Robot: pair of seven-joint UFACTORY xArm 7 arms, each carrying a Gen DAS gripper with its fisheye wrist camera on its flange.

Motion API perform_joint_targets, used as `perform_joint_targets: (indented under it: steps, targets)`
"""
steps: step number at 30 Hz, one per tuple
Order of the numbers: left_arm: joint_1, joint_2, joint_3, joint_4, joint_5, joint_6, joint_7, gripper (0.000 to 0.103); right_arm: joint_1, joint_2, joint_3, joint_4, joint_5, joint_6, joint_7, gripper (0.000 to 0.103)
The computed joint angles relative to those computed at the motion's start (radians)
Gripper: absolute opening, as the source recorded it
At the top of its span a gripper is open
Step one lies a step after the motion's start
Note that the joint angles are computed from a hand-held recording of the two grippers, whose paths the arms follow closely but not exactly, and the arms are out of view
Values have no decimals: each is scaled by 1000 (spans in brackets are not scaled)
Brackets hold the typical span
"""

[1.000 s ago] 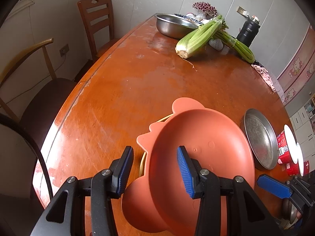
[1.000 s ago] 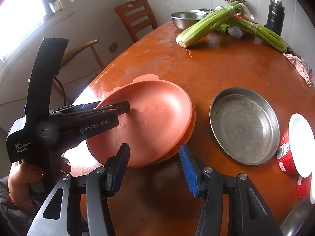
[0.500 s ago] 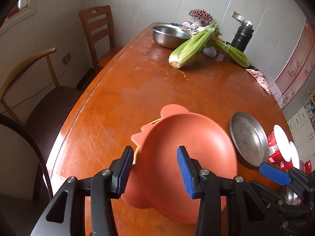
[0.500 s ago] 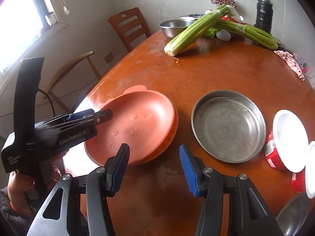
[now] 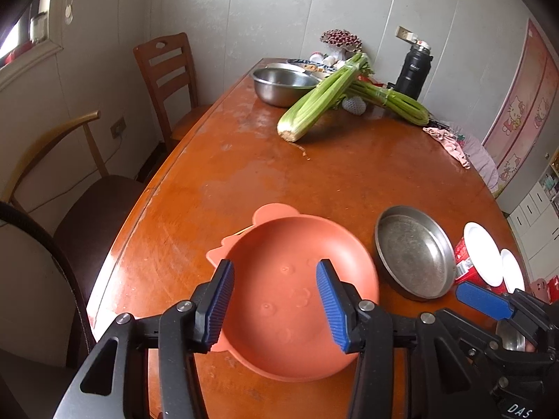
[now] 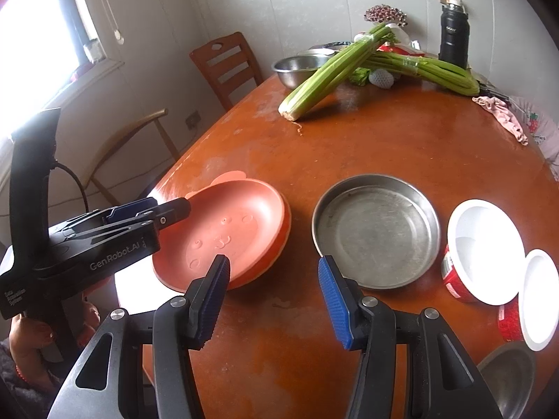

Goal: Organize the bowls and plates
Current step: 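Open the left gripper and release the orange bear plate, then move the left gripper to the rim of the shallow silver metal plate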

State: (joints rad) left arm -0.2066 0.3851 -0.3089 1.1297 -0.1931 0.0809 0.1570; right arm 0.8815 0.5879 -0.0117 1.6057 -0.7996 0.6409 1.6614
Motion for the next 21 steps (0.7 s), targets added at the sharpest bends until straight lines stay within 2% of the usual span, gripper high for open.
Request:
perform_joint_targets:
  steps: [7,10,12,21]
  targets:
    - [-36,-28,12,-19,19,-16,-21,49,4,-54,-2,-72,-46,-2,60,55]
    - [-69,-38,37,-24,43,-18,-48,50,-1,-78,6,-103,-72,-2,88,55]
    - [-83,-44,44,-29,54,-22,-61,50,-2,-101,9,-132,-98,-6,118,58]
    - [-171,-60,90,-32,135,-29,-136,51,-48,-186,52,-244,-185,-13,223,60]
